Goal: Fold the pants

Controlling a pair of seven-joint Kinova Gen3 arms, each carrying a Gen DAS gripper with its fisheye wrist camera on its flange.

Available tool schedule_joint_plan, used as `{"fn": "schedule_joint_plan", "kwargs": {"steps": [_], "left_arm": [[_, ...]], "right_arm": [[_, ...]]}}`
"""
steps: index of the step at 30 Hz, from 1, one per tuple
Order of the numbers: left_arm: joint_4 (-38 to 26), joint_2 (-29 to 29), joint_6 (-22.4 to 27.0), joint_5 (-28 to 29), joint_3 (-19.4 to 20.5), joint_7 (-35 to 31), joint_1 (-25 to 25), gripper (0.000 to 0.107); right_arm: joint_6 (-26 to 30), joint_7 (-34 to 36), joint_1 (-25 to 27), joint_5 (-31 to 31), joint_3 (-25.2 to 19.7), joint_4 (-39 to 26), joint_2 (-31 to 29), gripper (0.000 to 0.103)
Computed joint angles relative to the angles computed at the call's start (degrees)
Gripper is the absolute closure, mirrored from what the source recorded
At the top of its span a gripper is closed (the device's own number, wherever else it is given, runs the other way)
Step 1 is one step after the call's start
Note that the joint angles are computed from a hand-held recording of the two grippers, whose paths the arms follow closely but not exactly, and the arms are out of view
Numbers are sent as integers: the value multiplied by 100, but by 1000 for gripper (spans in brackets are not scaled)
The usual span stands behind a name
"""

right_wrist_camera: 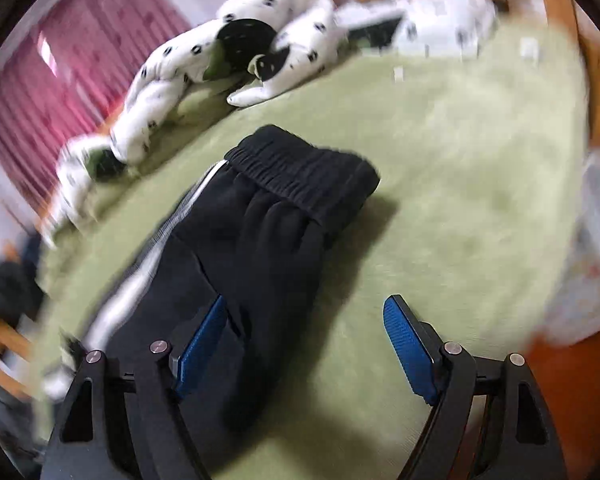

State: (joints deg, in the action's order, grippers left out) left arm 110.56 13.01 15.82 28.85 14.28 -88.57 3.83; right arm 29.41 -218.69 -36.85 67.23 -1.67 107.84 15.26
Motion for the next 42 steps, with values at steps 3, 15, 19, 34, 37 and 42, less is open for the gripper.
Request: {"fn": "schedule_joint_plan", "kwargs": {"steps": [3,15,19,34,37,42], "left_arm": [[-260,275,208,420,202,-661,-303,29],[-621,693,619,1994,518,-1846,-925,92],[-514,220,106,1483,143,-1303,-248,98],[-646,-1380,1253,1264,-267,-1149,-1434,98],[-665,-1666,1690,565,-402,-1065,-1919,98],[-448,-1379,1692,-600,-1002,-659,-1704,97]], "right_arm": [[-677,-647,316,541,72,-1,173,22],[693,1064,735,-15,-720,-1310,804,58],[1625,1703,-326,14,-207,-1809,713,64],[3264,4078,-2306,-4,95,-5790,1754,68],[2927,4136,-2238,-299,-27,-6287,2036,68],[2184,4151,-2046,-1229,212,-6296,2557,67]]}}
